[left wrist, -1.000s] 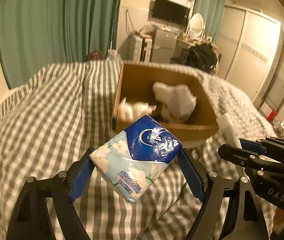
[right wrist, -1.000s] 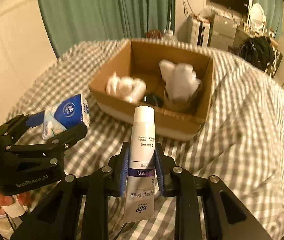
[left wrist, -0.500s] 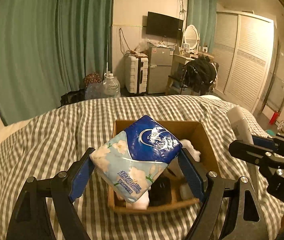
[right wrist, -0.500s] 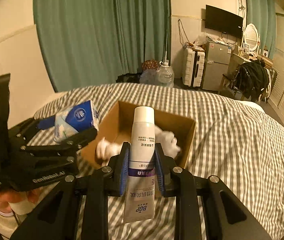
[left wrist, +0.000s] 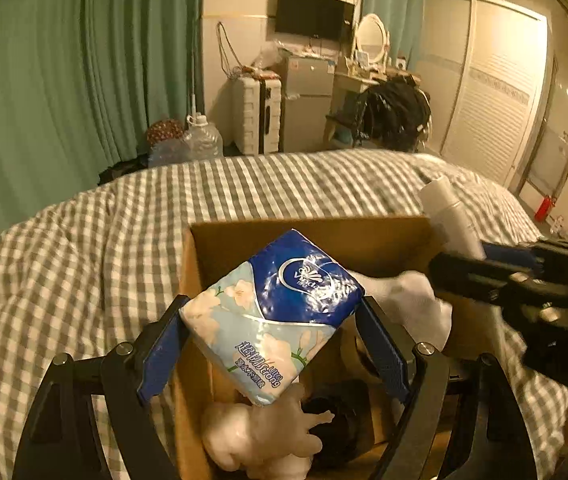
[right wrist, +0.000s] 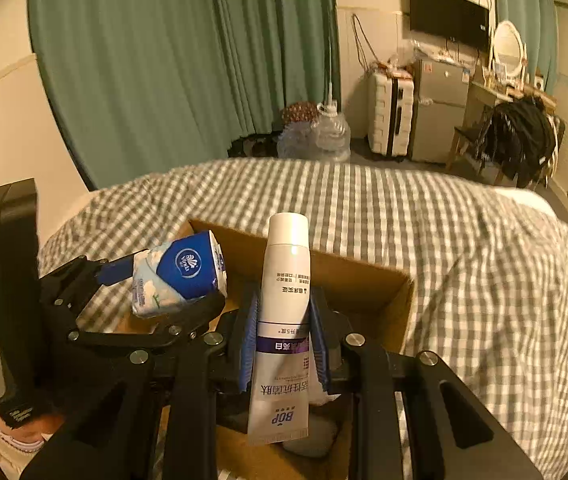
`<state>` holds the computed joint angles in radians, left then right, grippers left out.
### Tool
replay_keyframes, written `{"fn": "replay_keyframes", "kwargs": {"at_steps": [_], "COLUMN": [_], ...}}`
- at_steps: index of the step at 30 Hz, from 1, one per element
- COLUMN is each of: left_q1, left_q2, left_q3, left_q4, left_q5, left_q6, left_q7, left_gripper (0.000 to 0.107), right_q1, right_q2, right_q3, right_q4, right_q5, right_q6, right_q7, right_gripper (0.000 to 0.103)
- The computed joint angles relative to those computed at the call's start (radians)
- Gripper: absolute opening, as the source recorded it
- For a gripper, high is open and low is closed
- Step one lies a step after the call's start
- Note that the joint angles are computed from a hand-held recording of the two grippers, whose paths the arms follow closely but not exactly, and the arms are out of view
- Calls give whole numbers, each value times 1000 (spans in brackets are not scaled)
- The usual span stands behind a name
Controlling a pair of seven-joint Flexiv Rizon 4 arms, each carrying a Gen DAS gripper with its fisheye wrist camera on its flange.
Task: Organize objects
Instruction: 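Carry the tube and tissue pack into the box and open both grippers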
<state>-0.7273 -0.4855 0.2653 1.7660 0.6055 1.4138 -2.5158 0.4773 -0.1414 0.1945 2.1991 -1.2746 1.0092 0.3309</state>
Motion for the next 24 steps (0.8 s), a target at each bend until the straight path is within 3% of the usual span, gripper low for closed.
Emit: {"fn": "replay_keyframes", "kwargs": {"at_steps": [5,13,15,17,24], "left_q1": [5,-13,-15,-3,-9], "left_q2": [-15,-8,-2,9,84], "left_q3": [-23,-32,-37,-57,-71], "left_q4": [-10,0,1,13,50], "left_q5": [-10,-33,-32,-38,3], "left_q6": [-1,-40,-58,-60,-96], "left_q7": [39,65,57,59,3], "left_gripper": [85,92,95,95,95], "right_q1": [-19,-5,2,5,20], "right_q2": [-41,-19,-9,5,66], "right_q3": [-21,-9,-1,4,42], "right_q4": [22,35,38,44,49], "right_q5": [-1,31,55,67,103], "right_q6": [81,45,18,0,-90], "right_q7": [28,27,30,42,61], "right_gripper": [24,24,34,57,66]}}
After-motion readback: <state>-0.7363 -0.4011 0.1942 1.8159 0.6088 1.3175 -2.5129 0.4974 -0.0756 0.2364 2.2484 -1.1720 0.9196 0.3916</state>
